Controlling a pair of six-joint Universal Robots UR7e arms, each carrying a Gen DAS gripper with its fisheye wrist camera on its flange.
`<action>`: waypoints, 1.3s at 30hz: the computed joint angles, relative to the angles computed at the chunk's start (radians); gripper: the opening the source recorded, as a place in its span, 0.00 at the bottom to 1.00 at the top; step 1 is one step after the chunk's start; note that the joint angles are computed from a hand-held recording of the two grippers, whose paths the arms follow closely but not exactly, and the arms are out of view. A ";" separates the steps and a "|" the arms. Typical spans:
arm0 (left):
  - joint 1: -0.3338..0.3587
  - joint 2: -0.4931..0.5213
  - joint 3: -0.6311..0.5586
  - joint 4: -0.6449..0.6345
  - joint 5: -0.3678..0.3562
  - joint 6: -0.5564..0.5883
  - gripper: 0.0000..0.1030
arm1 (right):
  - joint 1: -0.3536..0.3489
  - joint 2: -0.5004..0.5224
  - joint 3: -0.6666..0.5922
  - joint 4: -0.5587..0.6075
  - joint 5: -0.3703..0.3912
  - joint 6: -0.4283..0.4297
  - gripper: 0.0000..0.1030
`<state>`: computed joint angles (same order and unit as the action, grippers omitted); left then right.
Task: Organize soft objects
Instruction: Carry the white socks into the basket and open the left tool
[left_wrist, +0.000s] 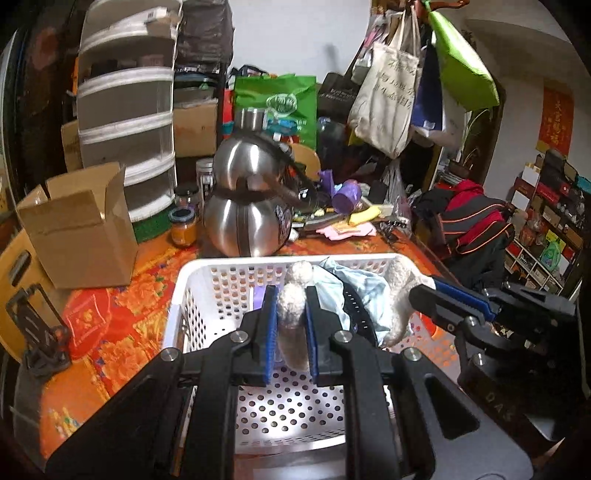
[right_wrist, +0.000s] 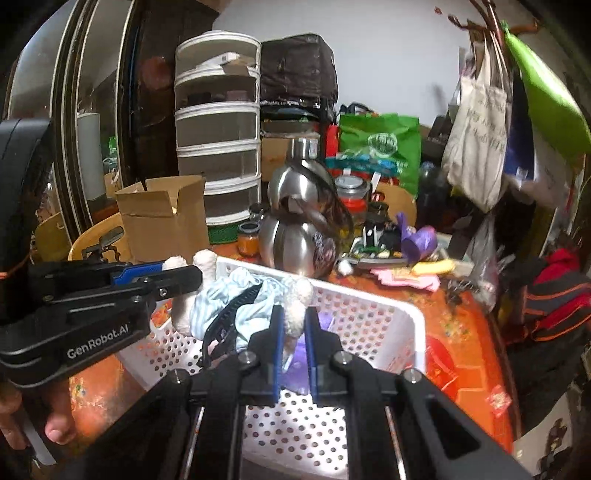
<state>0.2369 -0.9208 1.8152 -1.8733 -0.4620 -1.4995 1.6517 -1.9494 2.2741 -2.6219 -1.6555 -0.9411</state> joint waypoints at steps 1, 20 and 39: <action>0.002 -0.002 0.018 -0.015 -0.005 0.002 0.12 | -0.009 0.001 0.005 0.002 0.002 0.000 0.09; -0.002 -0.010 0.093 0.035 -0.001 -0.073 0.82 | -0.102 -0.038 0.050 -0.019 0.030 -0.013 0.60; -0.035 -0.026 0.109 0.121 -0.075 -0.186 0.82 | -0.125 -0.087 0.044 0.063 0.020 -0.021 0.73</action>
<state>0.2021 -0.9464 1.9239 -1.7527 -0.5375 -1.6858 1.5265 -2.0366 2.3185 -2.5591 -1.6358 -0.9625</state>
